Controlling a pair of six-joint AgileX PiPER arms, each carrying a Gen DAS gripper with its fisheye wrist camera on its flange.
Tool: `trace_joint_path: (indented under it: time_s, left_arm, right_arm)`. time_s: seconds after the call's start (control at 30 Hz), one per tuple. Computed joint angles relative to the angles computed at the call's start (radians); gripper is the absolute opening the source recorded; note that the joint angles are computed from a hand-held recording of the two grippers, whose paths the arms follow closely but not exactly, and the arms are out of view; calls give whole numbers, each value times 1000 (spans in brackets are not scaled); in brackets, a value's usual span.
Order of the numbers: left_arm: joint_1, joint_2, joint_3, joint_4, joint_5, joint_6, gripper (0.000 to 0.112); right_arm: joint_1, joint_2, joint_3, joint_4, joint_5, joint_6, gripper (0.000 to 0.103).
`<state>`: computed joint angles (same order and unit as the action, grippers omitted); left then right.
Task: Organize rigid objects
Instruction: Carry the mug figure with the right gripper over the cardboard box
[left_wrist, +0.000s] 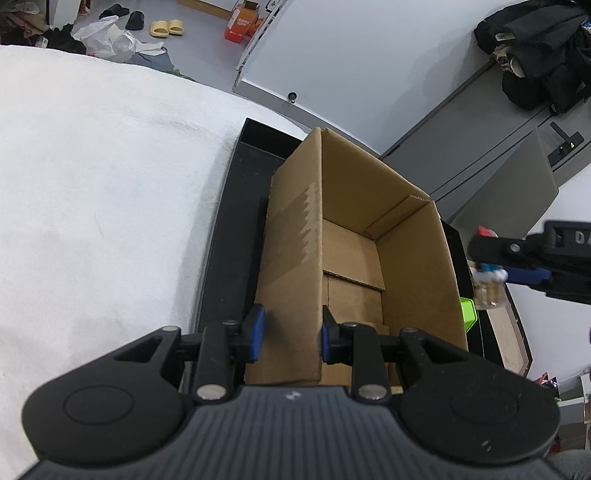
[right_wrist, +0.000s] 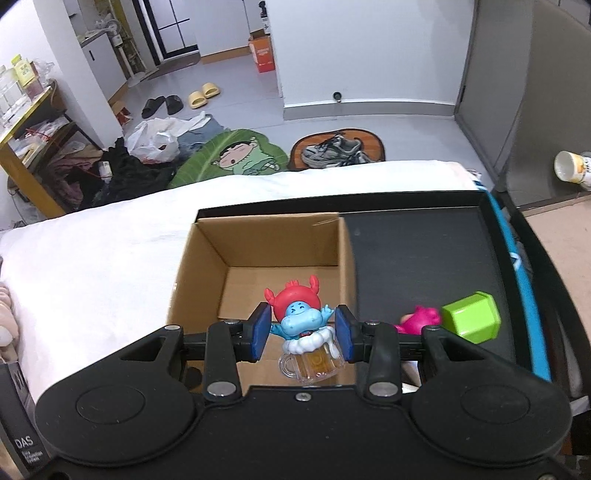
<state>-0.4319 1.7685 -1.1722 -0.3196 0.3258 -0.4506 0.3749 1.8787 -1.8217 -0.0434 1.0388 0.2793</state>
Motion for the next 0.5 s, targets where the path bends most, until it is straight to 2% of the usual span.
trace_joint_path:
  time_s: [0.3,0.5]
  left_arm:
    - [-1,3,6,-25,-10,17,28]
    - [4,-1,18,-64,-18,53,28]
  right_arm:
    - [38,75,-33,29,-35,19,38]
    - [29,81,30,103,-128,31,38]
